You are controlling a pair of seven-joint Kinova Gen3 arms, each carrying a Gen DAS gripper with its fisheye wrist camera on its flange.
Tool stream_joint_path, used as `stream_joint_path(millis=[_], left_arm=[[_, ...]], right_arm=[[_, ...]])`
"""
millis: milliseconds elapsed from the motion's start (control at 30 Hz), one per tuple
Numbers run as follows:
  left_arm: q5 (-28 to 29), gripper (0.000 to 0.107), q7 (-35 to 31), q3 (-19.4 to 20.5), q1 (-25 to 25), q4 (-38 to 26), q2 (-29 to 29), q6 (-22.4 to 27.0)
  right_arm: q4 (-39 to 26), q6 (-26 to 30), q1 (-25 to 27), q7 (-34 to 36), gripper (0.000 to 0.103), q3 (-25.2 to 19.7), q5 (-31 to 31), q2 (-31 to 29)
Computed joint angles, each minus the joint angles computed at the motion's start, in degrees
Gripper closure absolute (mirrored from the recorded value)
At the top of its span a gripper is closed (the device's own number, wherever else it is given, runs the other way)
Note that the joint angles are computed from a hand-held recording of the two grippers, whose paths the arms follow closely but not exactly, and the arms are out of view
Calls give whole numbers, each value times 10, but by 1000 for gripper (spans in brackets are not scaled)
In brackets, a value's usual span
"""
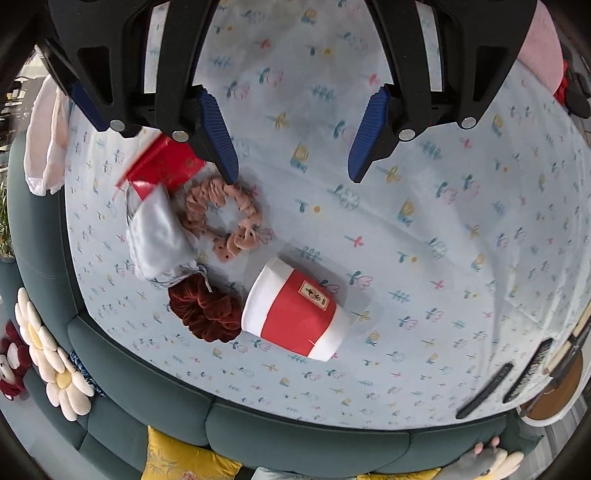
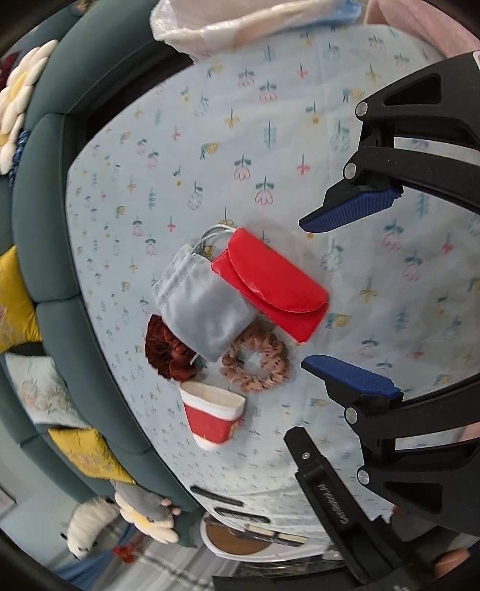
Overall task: Collect trash
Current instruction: 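Grasp the pink scrunchie with the left tool while the right grasps the red paper packet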
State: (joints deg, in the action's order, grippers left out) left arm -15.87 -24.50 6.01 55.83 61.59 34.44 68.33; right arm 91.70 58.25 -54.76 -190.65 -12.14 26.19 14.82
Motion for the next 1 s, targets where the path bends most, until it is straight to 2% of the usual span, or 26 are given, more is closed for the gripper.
stream_joint_path(millis=[400, 467, 600, 700, 833, 1000], left_arm=[[47, 49, -51, -3, -28, -83, 79, 13], [53, 50, -57, -5, -28, -94, 89, 18], [38, 53, -71, -17, -8, -129, 111, 43], [34, 63, -76, -21, 1, -141, 117, 49], [36, 87, -80, -21, 9, -139, 115, 48], [41, 97, -76, -18, 18, -127, 106, 46]], right_arm=[[-5, -22, 31, 11, 37, 25, -36, 37], [7, -31, 33, 9, 39, 27, -42, 36], [33, -53, 31, -5, 50, 27, -44, 26], [51, -65, 27, -23, 56, 25, -39, 14], [69, -75, 23, -44, 64, 17, -33, -1], [96, -78, 18, -75, 75, 4, -20, -26]])
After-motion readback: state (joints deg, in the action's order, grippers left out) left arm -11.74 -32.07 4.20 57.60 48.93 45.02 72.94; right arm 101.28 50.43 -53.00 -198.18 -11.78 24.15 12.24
